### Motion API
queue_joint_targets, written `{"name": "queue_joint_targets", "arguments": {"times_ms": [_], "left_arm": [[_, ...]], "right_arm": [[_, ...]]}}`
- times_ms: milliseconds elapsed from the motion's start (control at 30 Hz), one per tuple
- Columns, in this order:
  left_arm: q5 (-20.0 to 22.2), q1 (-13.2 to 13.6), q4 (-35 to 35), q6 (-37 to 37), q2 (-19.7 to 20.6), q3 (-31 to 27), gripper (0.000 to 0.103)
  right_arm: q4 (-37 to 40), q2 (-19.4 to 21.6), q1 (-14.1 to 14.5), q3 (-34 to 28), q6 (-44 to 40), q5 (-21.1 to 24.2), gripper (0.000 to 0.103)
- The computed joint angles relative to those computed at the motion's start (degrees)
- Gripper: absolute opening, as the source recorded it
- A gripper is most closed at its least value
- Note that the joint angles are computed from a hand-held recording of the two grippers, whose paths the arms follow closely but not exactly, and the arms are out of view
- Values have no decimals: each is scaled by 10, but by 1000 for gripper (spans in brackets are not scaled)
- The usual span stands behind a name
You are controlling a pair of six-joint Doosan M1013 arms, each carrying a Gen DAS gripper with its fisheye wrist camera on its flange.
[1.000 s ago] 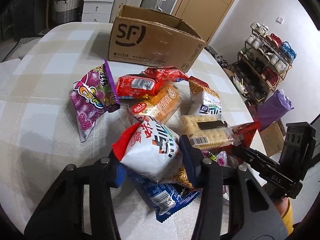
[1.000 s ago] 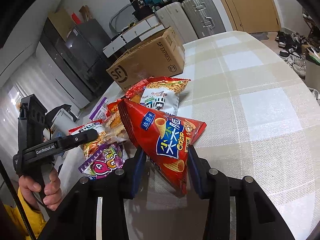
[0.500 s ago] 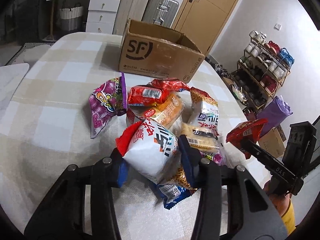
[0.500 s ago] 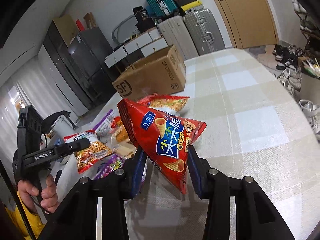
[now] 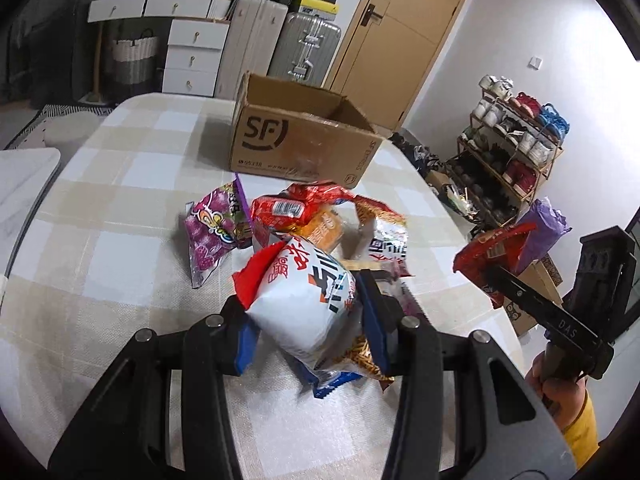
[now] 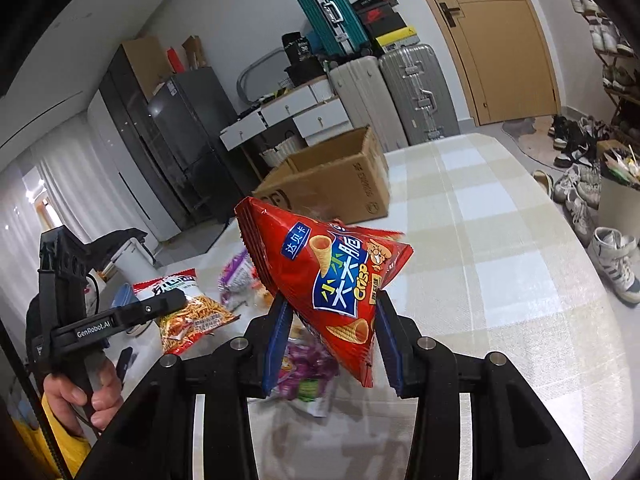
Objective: Organize snacks
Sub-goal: 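Lift both held bags and carry them over the open cardboard box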
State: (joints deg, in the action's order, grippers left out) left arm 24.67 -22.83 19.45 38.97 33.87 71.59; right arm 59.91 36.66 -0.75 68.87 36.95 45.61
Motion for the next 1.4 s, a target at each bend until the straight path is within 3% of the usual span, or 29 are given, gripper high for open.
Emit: {"name": "queue_joint_targets", "arguments": {"times_ms": [433,733,1133,1400], "left_arm": [[-25,-17,147,-130,-48,46,41],[-29,-26,214,-182,-82,69,41],[-4,-22,174,-112,-93,42,41],[22,-7,114,-33,-62,-32,41]], "right_arm": [[30,-25,5,14,-27,10,41],[49,-32,8,5,-36,31,41],[68,-13,10,-49,-26,72,41],[50,26,14,-137,17,96,41]]}}
